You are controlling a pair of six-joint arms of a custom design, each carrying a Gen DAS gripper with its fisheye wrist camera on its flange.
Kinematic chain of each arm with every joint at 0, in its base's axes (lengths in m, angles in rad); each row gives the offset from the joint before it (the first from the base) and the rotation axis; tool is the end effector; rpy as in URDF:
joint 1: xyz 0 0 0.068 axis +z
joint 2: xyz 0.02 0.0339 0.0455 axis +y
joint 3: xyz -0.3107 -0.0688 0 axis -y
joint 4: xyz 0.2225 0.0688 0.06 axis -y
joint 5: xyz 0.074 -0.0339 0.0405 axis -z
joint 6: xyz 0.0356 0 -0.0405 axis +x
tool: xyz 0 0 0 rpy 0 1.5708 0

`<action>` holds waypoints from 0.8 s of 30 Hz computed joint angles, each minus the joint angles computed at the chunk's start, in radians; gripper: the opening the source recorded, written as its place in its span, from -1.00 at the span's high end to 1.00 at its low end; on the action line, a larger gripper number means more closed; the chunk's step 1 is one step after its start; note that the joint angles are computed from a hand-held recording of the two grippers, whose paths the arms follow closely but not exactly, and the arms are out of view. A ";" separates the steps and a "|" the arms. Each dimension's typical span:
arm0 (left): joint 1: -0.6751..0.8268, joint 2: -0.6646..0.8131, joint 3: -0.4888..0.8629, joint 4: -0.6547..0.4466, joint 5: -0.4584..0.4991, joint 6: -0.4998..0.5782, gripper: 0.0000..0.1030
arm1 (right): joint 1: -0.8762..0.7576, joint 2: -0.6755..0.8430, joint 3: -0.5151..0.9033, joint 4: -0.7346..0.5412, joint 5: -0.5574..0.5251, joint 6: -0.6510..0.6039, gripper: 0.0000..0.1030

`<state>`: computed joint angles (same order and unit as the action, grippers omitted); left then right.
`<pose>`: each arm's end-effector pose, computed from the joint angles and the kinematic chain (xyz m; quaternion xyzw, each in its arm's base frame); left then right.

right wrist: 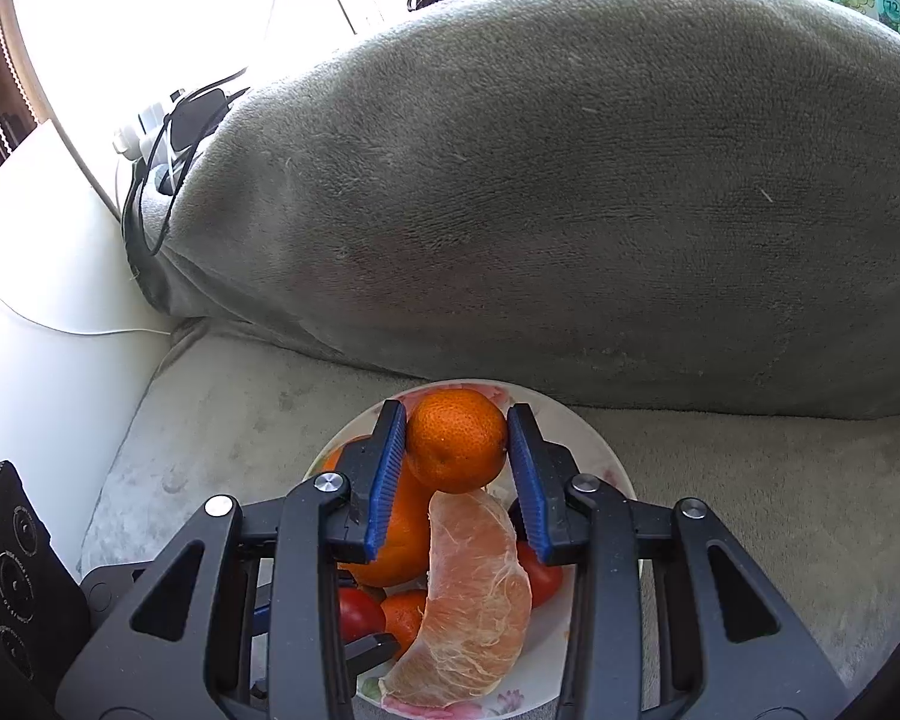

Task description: Organize fruits

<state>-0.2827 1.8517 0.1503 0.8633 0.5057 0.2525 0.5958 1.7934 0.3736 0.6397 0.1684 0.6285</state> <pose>0.1939 -0.0743 0.1054 0.3254 0.8481 -0.2388 0.3433 0.2177 0.1404 0.1289 0.0474 0.9189 0.1570 0.3587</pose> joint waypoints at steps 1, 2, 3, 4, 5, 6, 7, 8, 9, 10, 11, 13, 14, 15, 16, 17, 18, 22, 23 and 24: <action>0.000 0.000 0.000 -0.001 0.001 0.001 0.54 | -0.001 0.000 0.000 0.001 0.002 0.000 0.28; -0.001 -0.001 0.000 -0.002 0.001 0.003 0.54 | 0.001 0.001 -0.001 0.003 0.009 0.000 0.28; -0.001 -0.003 -0.003 0.000 0.000 0.004 0.54 | 0.003 0.003 0.001 0.002 0.014 -0.001 0.28; -0.005 -0.008 -0.002 -0.004 -0.002 0.003 0.54 | 0.004 0.005 0.001 0.001 0.013 0.001 0.28; -0.007 -0.013 0.001 -0.012 -0.004 0.001 0.54 | 0.003 0.007 0.000 0.006 0.011 0.004 0.28; -0.009 -0.017 0.003 -0.019 -0.005 0.000 0.54 | 0.002 0.010 -0.002 0.011 0.008 0.006 0.27; -0.013 -0.022 0.004 -0.024 -0.009 -0.002 0.54 | -0.001 0.012 -0.002 0.015 0.005 0.007 0.27; -0.016 -0.029 0.004 -0.030 -0.013 -0.005 0.54 | -0.001 0.012 -0.002 0.016 0.006 0.006 0.23; -0.018 -0.030 0.008 -0.034 -0.016 -0.007 0.52 | 0.001 0.011 -0.003 0.017 0.011 0.006 0.10; -0.018 -0.034 0.007 -0.035 -0.016 -0.008 0.49 | 0.003 0.009 -0.006 0.019 0.018 0.005 -0.04; -0.023 -0.028 0.004 -0.023 -0.020 -0.014 0.44 | 0.005 0.004 -0.011 0.023 0.024 0.004 -0.22; -0.024 -0.036 0.002 -0.028 -0.020 -0.015 0.43 | 0.007 -0.005 -0.012 0.020 0.026 0.002 -0.24; -0.025 -0.040 0.000 -0.028 -0.022 -0.016 0.43 | 0.007 -0.008 -0.013 0.019 0.028 0.004 -0.24; -0.027 -0.043 -0.001 -0.029 -0.025 -0.018 0.42 | 0.007 -0.012 -0.015 0.020 0.029 0.006 -0.24; -0.027 -0.039 -0.003 -0.023 -0.025 -0.019 0.40 | 0.008 -0.017 -0.018 0.021 0.031 0.008 -0.24; -0.027 -0.043 -0.005 -0.024 -0.025 -0.021 0.32 | 0.010 -0.022 -0.020 0.021 0.034 0.010 -0.24; -0.026 -0.049 -0.008 -0.025 -0.025 -0.023 0.23 | 0.013 -0.028 -0.023 0.020 0.040 0.012 -0.24; -0.019 -0.038 -0.010 -0.009 -0.020 -0.024 0.18 | 0.025 -0.056 -0.035 0.008 0.063 0.017 -0.26; -0.018 -0.045 -0.012 -0.012 -0.021 -0.024 0.06 | 0.028 -0.064 -0.040 0.007 0.068 0.019 -0.30; -0.015 -0.050 -0.015 -0.011 -0.020 -0.025 -0.06 | 0.031 -0.072 -0.045 0.007 0.074 0.020 -0.36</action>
<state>-0.2973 1.8015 0.1354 0.8521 0.4859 0.2271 0.6268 1.7214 0.3286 0.6465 0.2419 0.6489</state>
